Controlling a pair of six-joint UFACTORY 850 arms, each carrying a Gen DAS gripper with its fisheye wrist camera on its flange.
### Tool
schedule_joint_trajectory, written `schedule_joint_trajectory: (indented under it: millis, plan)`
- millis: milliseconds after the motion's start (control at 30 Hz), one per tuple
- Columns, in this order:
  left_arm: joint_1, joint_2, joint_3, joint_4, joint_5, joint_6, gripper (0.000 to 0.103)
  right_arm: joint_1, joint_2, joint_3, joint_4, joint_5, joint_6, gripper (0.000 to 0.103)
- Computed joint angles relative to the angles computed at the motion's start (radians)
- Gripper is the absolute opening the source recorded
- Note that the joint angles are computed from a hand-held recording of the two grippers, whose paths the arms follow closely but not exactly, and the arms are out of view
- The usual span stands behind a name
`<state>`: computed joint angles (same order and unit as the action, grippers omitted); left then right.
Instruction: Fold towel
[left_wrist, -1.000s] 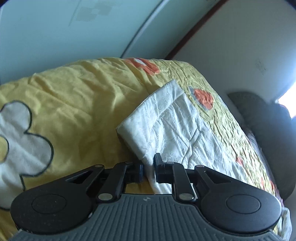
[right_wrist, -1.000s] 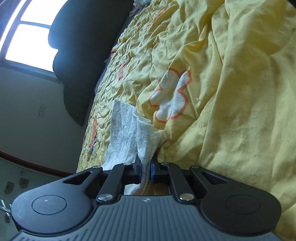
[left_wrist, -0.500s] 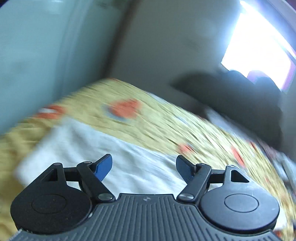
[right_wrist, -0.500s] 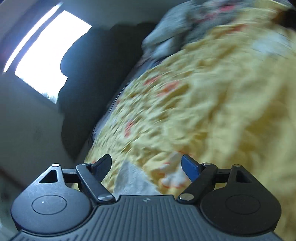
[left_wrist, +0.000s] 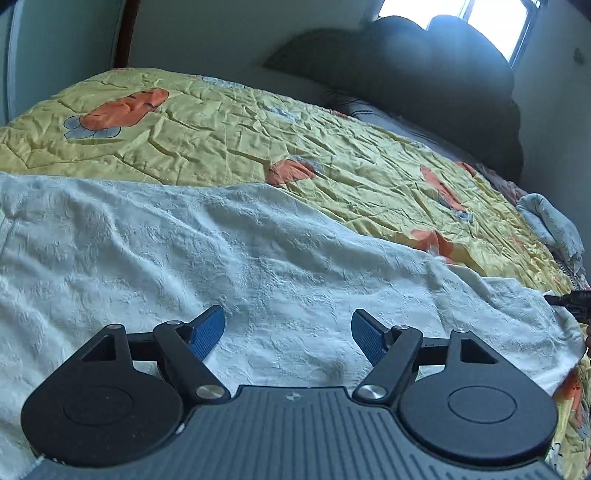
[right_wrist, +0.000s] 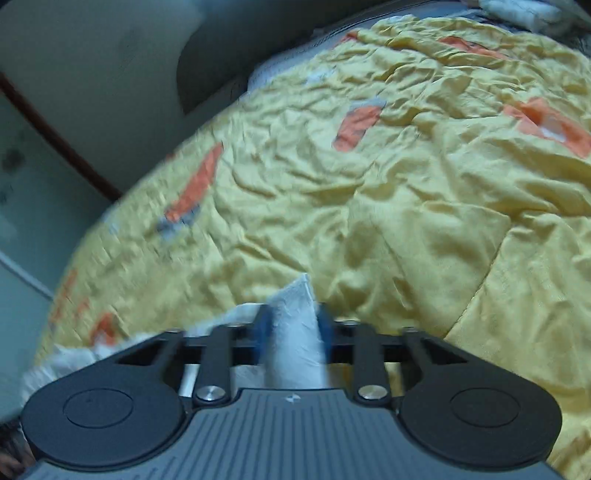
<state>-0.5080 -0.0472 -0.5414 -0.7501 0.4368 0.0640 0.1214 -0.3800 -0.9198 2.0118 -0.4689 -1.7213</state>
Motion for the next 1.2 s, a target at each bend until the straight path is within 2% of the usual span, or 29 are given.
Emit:
schedule_joint_trajectory:
  millis: [67,133,200,300,367,467,533,600,667,767,833,867,900,933,1000,1100,1200]
  plan:
    - [-0.005,-0.007,0.008,0.037,0.031,-0.02,0.084,-0.023,0.009,0.017,0.06,-0.052,-0.007,0.007]
    - [-0.017,-0.016,0.008,0.052,0.057,-0.018,0.091,-0.048,0.028,0.051,0.168,-0.113,-0.06,0.007]
    - [-0.036,-0.032,0.011,0.032,0.098,0.012,0.092,-0.043,-0.004,0.041,0.151,-0.07,-0.036,0.007]
    - [-0.048,-0.047,0.012,0.025,0.129,0.033,0.094,-0.055,-0.008,0.07,0.231,-0.139,-0.042,0.008]
    - [-0.047,-0.045,0.012,0.027,0.127,0.03,0.094,-0.053,-0.001,0.087,0.265,-0.148,-0.035,0.011]
    - [-0.042,-0.033,0.014,0.022,0.111,0.027,0.094,-0.051,0.066,0.144,0.386,-0.116,-0.04,0.027]
    - [-0.056,-0.006,0.013,-0.09,0.095,0.089,0.089,-0.045,0.141,0.216,0.513,-0.137,-0.117,0.048]
    - [-0.072,0.044,0.041,-0.092,0.113,0.052,0.09,-0.03,0.231,0.297,0.569,-0.169,-0.201,0.061]
    - [-0.09,0.093,0.078,-0.005,0.16,-0.04,0.092,0.003,0.303,0.35,0.561,-0.161,-0.256,0.061]
    - [-0.093,0.094,0.072,0.086,0.14,-0.067,0.094,0.036,0.301,0.364,0.431,-0.184,-0.168,0.067]
    - [-0.083,0.055,0.04,0.061,0.081,-0.041,0.093,0.077,0.262,0.345,0.447,-0.113,-0.185,0.067]
    - [-0.072,0.028,0.022,0.036,0.035,-0.03,0.093,0.089,0.246,0.35,0.507,-0.113,-0.257,0.065]
    - [-0.065,-0.004,0.014,0.043,0.03,-0.049,0.093,0.087,0.246,0.37,0.554,-0.154,-0.321,0.062]
    - [-0.072,-0.003,0.026,0.058,0.067,-0.028,0.101,0.085,0.239,0.39,0.605,-0.198,-0.343,0.054]
    - [-0.092,-0.03,0.027,0.019,0.116,0.061,0.101,0.088,0.255,0.403,0.653,-0.187,-0.298,0.047]
    - [-0.113,-0.045,0.013,-0.064,0.123,0.163,0.102,0.117,0.331,0.438,0.752,-0.132,-0.292,0.051]
    - [-0.107,-0.042,0.025,-0.02,0.137,0.101,0.102,0.116,0.396,0.509,0.83,-0.182,-0.233,0.055]
